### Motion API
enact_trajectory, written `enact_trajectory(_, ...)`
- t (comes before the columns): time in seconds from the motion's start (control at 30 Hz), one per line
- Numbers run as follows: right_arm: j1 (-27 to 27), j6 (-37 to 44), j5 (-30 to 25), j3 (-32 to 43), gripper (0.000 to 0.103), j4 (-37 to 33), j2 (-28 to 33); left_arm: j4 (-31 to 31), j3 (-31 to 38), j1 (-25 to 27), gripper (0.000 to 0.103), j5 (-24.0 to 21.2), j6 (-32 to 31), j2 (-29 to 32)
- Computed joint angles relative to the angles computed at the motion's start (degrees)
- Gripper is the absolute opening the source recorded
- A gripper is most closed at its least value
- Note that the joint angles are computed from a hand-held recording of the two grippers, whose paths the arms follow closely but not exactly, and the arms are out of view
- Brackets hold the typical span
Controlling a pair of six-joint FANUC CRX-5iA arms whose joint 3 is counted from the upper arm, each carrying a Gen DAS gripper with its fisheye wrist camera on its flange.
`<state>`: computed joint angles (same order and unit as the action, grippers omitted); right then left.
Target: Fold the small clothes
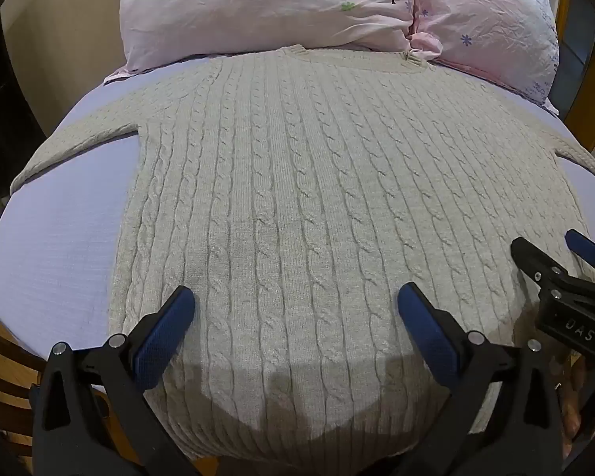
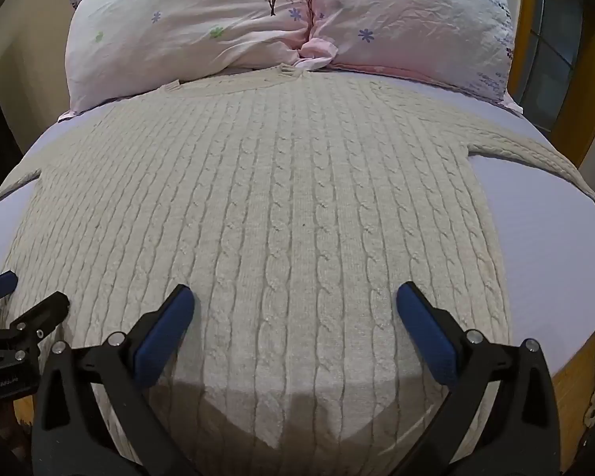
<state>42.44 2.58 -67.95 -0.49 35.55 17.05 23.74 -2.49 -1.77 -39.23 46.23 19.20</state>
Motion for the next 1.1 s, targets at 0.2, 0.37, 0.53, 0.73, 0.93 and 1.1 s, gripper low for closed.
enact_trajectory(0.2,-0.1,0.7,-0.5,0.6,0.101,-0.4,0.2,-0.1,0.1,0.0,0.102,-0.1,0.2,0.0)
enact_trajectory(0.37,-0.2,0.9,-0.6,0.4,0.101,-0.4,-0.3,0.3,-0.2,0.0,0.102,0.2,-0.2,0.0)
enact_trajectory(0.53,-0.1,0.7,-0.6,0.6,0.101,-0.2,0.0,0.3,-0.2,0.0,0.102,0.2,-0.3,-0.1)
enact_trajectory(0.73,-0.1,0.6,-0.6,0.8,0.101,-0.2,0.3,0.4,-0.3,0.0,0.102,0.3,-0.4,-0.1)
enact_trajectory(0.93,0.0,0.4,-0.6,0.7,0.101,0.0,0.3,0.4,-0.3,0.0,0.102,0.3,-0.4,-0.1)
enact_trajectory(1.1,0.0,0.4,-0.6,0.7,0.101,0.0,0.3,0.5,-0.3,0.0,0.102,0.4,-0.4,-0.1)
